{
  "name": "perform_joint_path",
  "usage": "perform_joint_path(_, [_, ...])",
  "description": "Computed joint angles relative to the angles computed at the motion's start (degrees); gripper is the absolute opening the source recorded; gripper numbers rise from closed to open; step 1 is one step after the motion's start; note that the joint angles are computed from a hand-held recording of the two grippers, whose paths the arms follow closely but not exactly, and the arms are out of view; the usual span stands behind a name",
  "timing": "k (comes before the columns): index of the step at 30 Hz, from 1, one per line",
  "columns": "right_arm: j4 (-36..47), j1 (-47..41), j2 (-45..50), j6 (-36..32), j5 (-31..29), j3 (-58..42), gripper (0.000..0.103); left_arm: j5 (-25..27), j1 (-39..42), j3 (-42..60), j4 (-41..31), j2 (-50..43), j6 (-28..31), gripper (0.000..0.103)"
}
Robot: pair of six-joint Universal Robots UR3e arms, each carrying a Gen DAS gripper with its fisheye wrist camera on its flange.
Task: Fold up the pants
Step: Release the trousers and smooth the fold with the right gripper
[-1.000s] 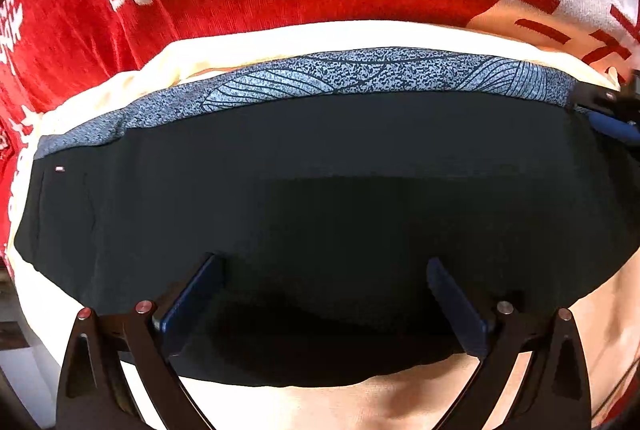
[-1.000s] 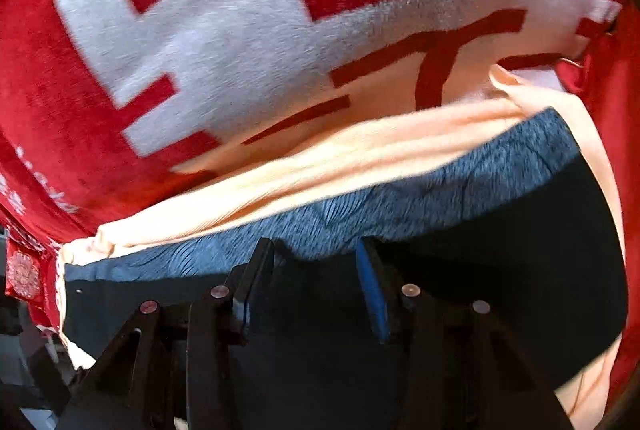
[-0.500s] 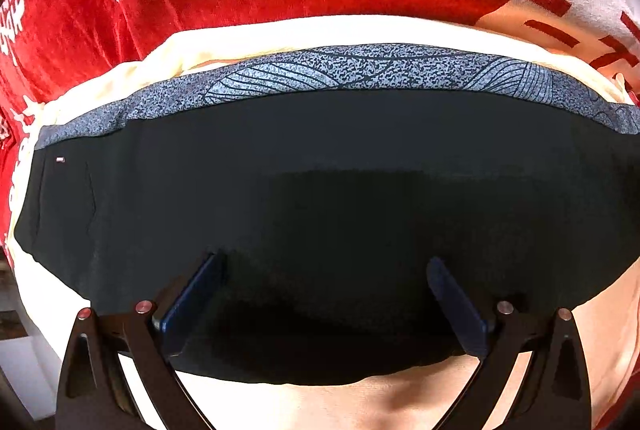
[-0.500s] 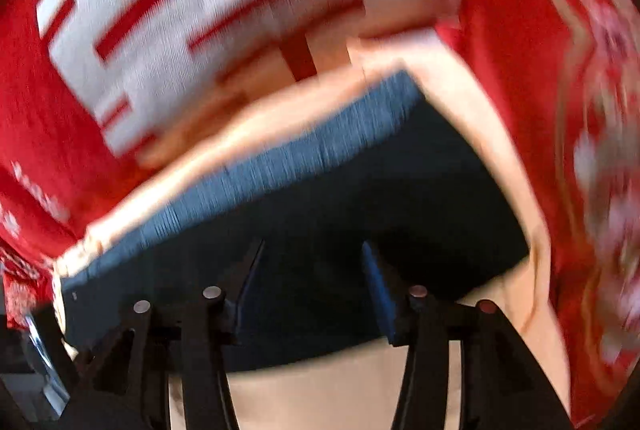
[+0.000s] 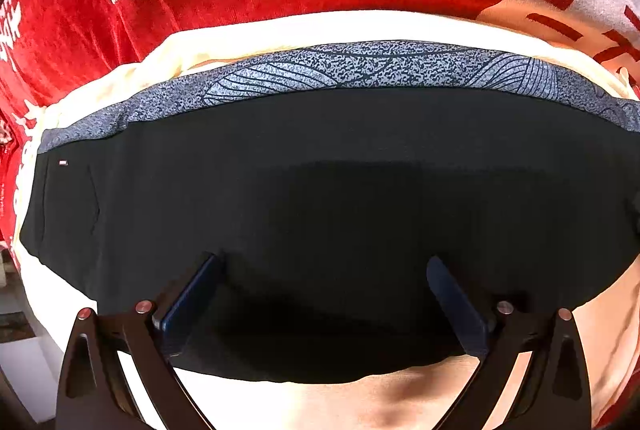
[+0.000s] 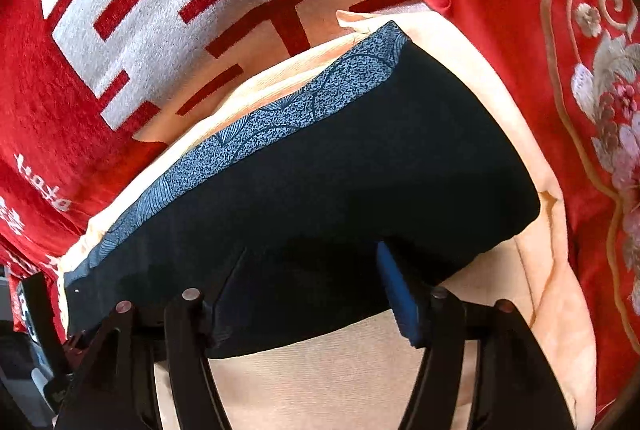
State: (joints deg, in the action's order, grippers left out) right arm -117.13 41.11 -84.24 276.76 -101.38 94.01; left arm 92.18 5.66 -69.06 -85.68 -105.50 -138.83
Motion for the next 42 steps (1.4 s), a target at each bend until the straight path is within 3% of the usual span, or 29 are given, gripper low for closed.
perform_joint_path(6, [4.07,1.67,-0.54,0.42,-0.41,-2.53,0.068,0.30,-0.58,1.44,-0.73,-0.84,-0.40,0.103])
perform_joint_path(14, [0.41,5.99,-2.46,9.48,0.99,0.19,0.068,1.53,-2.66,3.60,-0.92,-2.41,-1.95,0.103])
perform_joint_path(29, [-6.55,10.29,-2.81,16.75,1.68,4.46,0.068,4.42,-6.04,2.28,1.74,-1.79,-2.87,0.103])
perform_joint_path(36, [-11.81,11.60,-3.56,17.44,-2.31,7.73,0.068,5.15,-7.00,1.93,1.86,-1.26,-3.46,0.103])
perform_joint_path(42, [-24.15,14.41,-4.47,24.46,-10.39,16.30,0.068,5.02,-7.03,2.31,0.92,-0.92,-3.22,0.103])
